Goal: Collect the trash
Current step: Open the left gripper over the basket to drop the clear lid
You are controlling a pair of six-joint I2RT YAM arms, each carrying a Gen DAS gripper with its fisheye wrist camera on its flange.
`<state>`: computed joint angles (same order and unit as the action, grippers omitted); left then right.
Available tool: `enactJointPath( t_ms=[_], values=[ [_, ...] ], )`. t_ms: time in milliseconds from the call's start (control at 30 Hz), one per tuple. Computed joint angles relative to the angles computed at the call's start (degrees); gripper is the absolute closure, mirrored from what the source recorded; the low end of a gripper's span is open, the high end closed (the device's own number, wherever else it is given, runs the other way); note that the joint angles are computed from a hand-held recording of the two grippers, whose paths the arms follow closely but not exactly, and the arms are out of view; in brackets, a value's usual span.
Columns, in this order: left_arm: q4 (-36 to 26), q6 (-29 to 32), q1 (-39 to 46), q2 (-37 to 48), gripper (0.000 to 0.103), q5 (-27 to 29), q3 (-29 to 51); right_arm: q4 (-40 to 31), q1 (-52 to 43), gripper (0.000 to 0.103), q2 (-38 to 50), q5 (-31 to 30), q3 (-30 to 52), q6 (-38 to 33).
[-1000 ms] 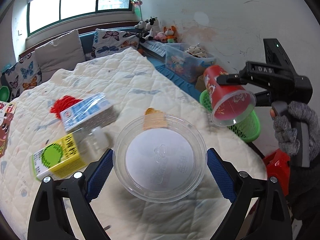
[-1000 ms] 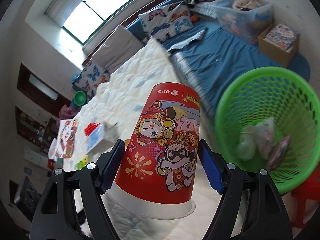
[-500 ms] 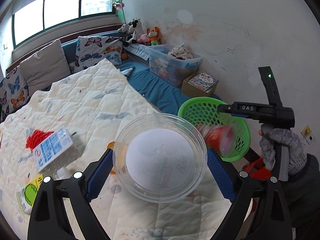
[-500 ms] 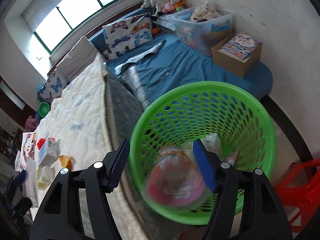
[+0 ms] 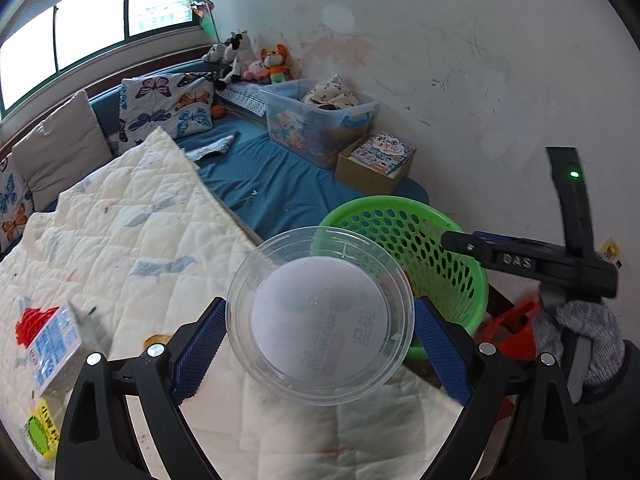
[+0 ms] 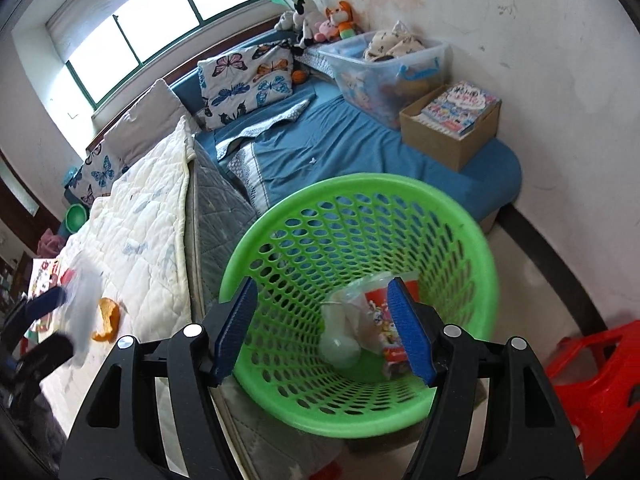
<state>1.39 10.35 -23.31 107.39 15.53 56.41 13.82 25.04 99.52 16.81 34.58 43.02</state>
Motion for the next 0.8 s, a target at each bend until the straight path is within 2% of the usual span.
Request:
enactJointPath(
  t_ms=[433,600,800],
  values=[
    [-3.31,-3.08,-8.38,10.76,0.013,-3.38,11.22,1.19,4.29,0.03,-7.43,5.83,-9.85,3.4],
    [-2.57,-4.23,-10.38,12.39,0.012,-3.73,12.26,2.24,6.13,0.03,-8.4,7.15,-12.21,5.39],
    [-1.5,-5.3,-10.22,11.65,0.009,-1.02,10.88,2.24,7.62,0.03,-9.27,8.01,-13.15,6.48]
  ],
)
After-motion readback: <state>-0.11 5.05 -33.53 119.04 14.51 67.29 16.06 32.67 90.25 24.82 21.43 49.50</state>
